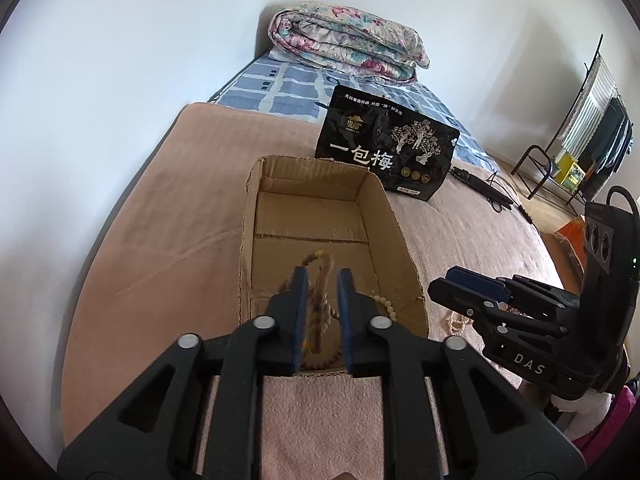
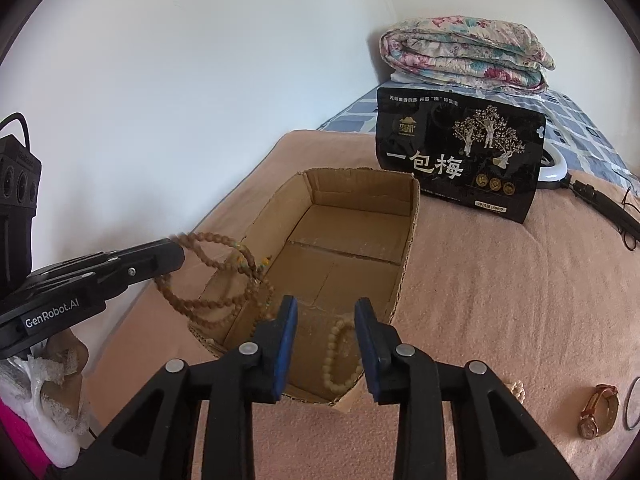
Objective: Organize jewelry
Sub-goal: 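Open both tools to drop the mala and bracelet into the box, then move both tools back over the jade pendant and red-strap watch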
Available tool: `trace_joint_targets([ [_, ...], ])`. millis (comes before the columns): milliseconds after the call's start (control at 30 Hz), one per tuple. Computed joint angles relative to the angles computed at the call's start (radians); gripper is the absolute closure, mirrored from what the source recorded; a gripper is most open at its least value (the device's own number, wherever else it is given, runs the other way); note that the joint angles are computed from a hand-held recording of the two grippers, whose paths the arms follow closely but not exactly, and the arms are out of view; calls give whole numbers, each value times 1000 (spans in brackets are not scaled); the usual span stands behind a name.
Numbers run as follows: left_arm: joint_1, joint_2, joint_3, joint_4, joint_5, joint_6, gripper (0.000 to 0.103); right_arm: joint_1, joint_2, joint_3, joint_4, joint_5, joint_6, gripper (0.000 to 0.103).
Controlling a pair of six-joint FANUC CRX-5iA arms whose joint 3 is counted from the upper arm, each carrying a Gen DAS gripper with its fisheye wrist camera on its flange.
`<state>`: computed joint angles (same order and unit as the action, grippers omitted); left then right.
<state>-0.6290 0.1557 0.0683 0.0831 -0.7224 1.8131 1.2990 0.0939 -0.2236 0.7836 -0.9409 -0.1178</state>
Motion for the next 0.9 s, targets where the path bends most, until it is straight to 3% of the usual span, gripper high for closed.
trace_joint_targets([
  [67, -1, -8, -4, -16, 9, 22, 67, 5, -4, 0, -1, -17, -2, 66],
  [133, 1, -11, -8, -3, 14, 13, 67, 13, -13, -6, 3, -41, -17, 60],
  [233, -9, -15, 0, -25, 14, 31, 67, 23, -32, -21, 6, -68, -38, 59],
  [667, -65, 1, 42, -44, 15, 41, 67, 129, -137, -84, 14, -305, -118, 17],
  [900, -113, 41, 89, -35, 6, 14, 67, 198, -210, -123, -11, -460, -157, 9],
])
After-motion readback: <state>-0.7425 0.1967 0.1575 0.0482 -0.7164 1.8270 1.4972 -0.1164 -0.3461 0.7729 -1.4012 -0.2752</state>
